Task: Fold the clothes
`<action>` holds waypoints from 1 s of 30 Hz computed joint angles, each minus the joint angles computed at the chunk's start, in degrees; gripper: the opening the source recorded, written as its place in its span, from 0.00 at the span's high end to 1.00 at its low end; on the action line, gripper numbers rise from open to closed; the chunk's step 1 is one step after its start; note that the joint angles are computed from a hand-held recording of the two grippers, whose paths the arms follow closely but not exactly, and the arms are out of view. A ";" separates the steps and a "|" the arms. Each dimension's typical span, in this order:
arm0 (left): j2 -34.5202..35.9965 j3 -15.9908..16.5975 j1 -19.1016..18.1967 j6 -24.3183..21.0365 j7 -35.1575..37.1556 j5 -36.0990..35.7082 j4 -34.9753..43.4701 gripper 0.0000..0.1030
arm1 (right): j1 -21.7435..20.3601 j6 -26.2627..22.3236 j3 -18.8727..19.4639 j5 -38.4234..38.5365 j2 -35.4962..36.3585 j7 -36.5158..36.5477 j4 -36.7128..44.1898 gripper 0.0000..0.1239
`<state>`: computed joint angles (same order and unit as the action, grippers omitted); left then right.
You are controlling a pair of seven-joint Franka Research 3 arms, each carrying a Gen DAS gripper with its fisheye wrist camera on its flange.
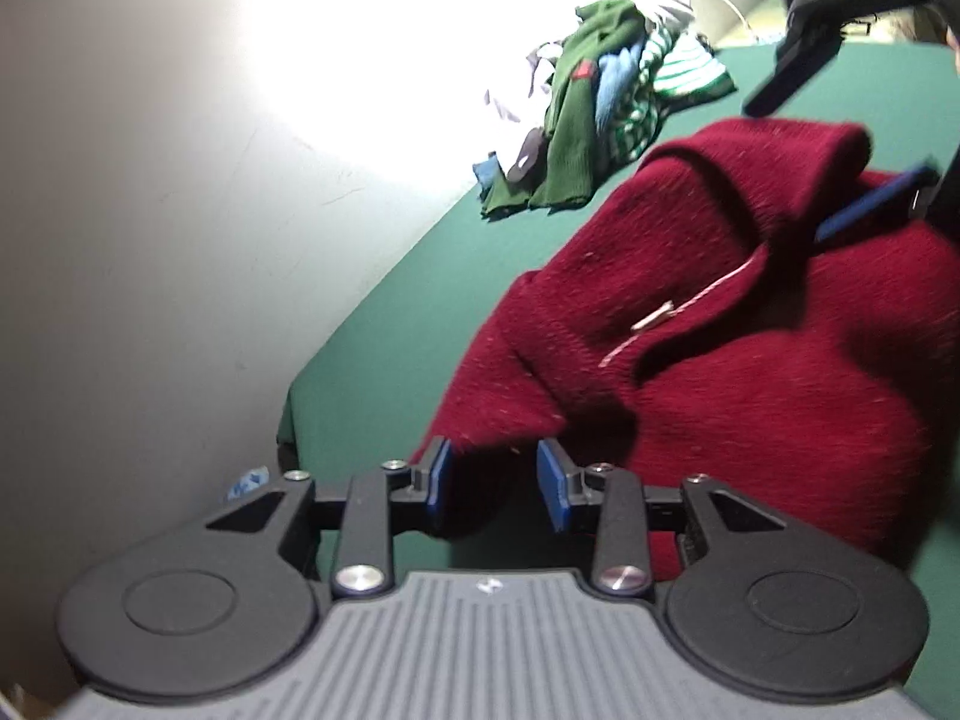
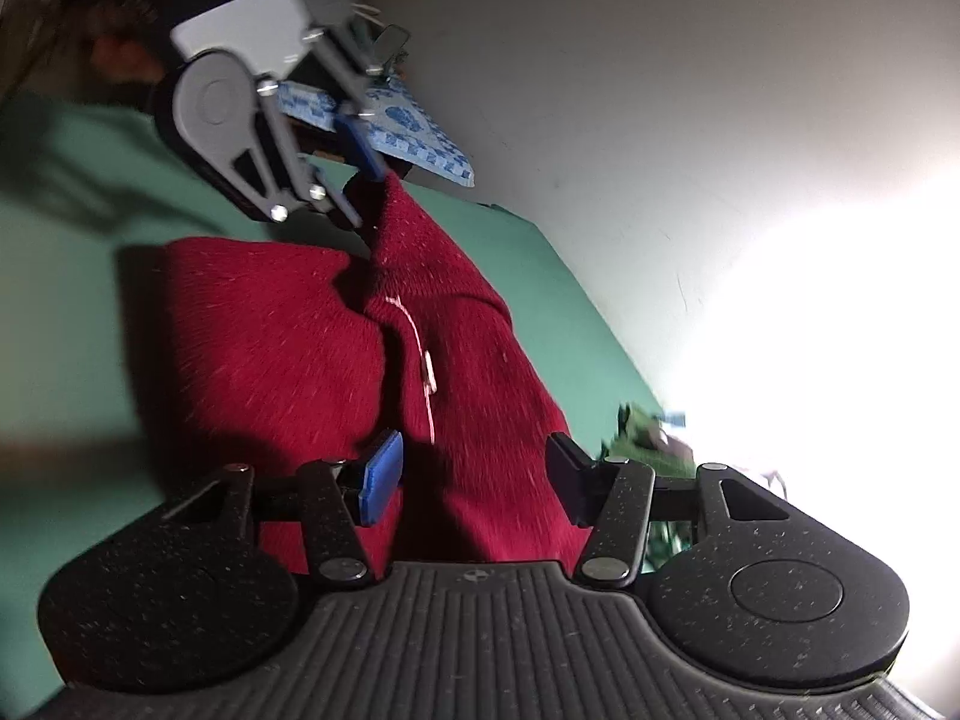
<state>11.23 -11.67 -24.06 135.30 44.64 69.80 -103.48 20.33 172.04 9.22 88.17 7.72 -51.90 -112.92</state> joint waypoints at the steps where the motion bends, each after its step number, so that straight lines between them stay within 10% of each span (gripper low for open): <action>1: 0.42 0.09 0.21 0.18 1.41 -0.07 0.43 0.58 | 1.57 1.12 -0.89 -3.56 1.84 2.82 1.07 0.56; 12: 1.90 0.54 0.96 4.76 15.73 -4.35 0.80 0.43 | 1.71 1.06 -2.30 -32.27 10.58 28.54 6.40 0.63; 17: 1.80 0.72 1.56 5.94 20.27 -6.21 -0.02 0.37 | -3.14 -6.76 0.39 -34.95 8.01 30.93 5.33 0.64; 22: 4.87 1.97 1.59 6.10 21.49 -6.62 3.69 0.38 | -4.96 -2.54 2.94 -37.88 11.37 33.69 7.59 0.66; 30: 5.41 2.91 1.13 8.80 21.74 -7.20 3.79 0.38 | -8.88 -6.42 4.82 -40.54 10.61 45.39 9.26 0.92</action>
<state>16.64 -8.76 -22.92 144.10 66.38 62.61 -99.68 11.45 165.62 14.05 47.63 18.33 -6.51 -103.66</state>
